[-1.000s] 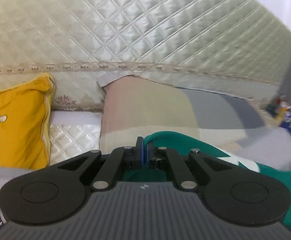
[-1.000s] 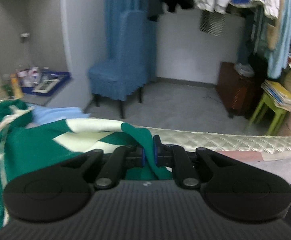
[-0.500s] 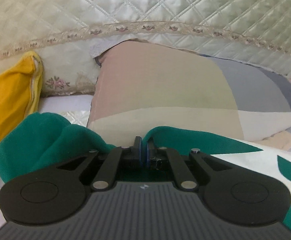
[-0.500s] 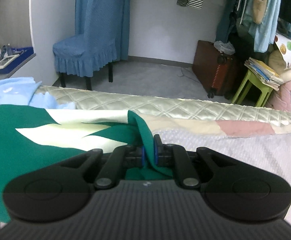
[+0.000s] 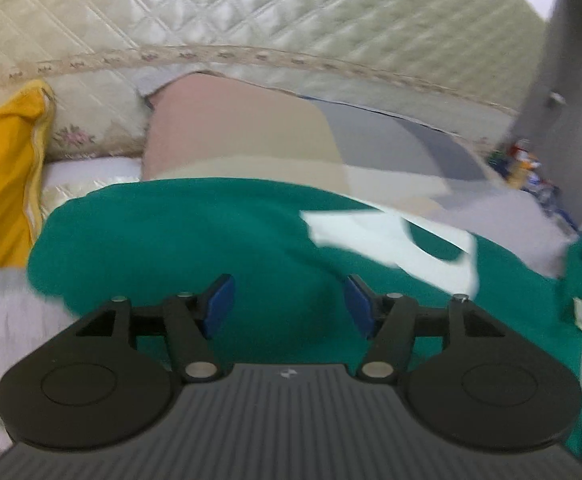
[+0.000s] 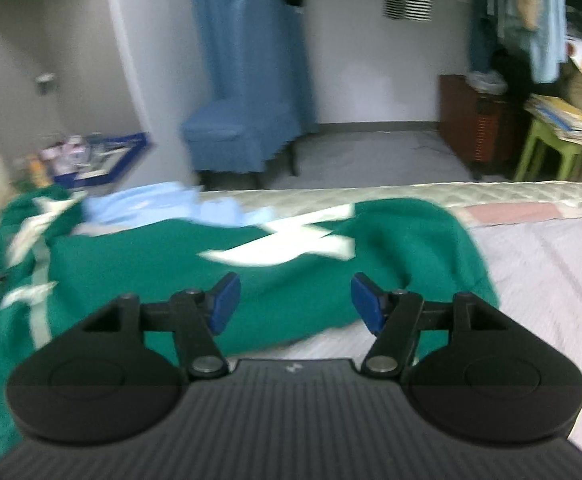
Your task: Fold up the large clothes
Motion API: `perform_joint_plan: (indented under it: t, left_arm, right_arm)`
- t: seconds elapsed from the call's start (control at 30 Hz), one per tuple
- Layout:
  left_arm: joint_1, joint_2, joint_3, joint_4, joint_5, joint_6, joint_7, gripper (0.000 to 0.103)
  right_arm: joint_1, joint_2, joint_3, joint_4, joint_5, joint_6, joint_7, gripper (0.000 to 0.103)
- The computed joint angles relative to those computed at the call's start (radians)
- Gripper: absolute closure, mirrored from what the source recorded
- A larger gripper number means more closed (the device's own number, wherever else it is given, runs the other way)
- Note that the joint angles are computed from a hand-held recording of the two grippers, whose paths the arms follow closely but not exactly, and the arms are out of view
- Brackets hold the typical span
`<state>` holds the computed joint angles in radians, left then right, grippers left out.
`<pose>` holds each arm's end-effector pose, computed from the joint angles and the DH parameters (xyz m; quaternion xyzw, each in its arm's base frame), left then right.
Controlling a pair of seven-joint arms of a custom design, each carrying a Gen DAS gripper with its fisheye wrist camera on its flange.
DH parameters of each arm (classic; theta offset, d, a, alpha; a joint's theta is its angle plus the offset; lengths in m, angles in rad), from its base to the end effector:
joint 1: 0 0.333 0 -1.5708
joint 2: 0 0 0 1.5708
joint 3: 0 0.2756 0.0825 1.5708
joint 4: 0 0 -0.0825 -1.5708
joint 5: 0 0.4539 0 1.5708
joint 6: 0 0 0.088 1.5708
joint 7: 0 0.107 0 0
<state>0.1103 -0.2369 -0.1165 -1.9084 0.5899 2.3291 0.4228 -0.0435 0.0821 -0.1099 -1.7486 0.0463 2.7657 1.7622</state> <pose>0.6112 -0.0003 0.6279 -0.8552 0.3132 -0.2422 0.3343 0.6947 -0.1070 0.5716 -0.5026 0.7375 -0.3030 0.3340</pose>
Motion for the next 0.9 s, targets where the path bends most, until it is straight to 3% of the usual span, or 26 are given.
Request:
perform_joint_plan:
  t: [0.13, 0.27, 0.47, 0.67, 0.77, 0.83, 0.9]
  left_arm:
    - [-0.045, -0.09, -0.025, -0.088, -0.048, 0.032, 0.021, 0.036]
    - [-0.102, -0.143, -0.047, -0.151, -0.134, 0.079, 0.033, 0.036]
    - [-0.21, -0.146, -0.067, -0.196, -0.281, 0.179, 0.089, 0.036]
    - [-0.262, -0.146, -0.1, -0.256, -0.34, 0.252, 0.047, 0.036]
    - [-0.264, -0.131, -0.118, -0.271, -0.314, 0.242, 0.034, 0.036]
    - [-0.272, -0.125, -0.12, -0.282, -0.315, 0.239, 0.027, 0.036]
    - [-0.271, -0.121, -0.117, -0.289, -0.314, 0.24, 0.009, 0.035]
  right_arm:
    - [0.024, -0.163, 0.033, -0.163, 0.141, 0.013, -0.171, 0.039]
    - [0.086, -0.311, 0.03, -0.293, 0.327, -0.024, -0.326, 0.039]
    - [0.163, -0.46, 0.013, -0.424, 0.5, -0.14, -0.405, 0.039]
    - [0.206, -0.561, -0.002, -0.545, 0.587, -0.214, -0.453, 0.039]
    - [0.204, -0.557, -0.006, -0.558, 0.592, -0.237, -0.474, 0.039]
    - [0.201, -0.547, -0.012, -0.553, 0.599, -0.255, -0.481, 0.035]
    - [0.2, -0.542, -0.016, -0.557, 0.624, -0.26, -0.477, 0.019]
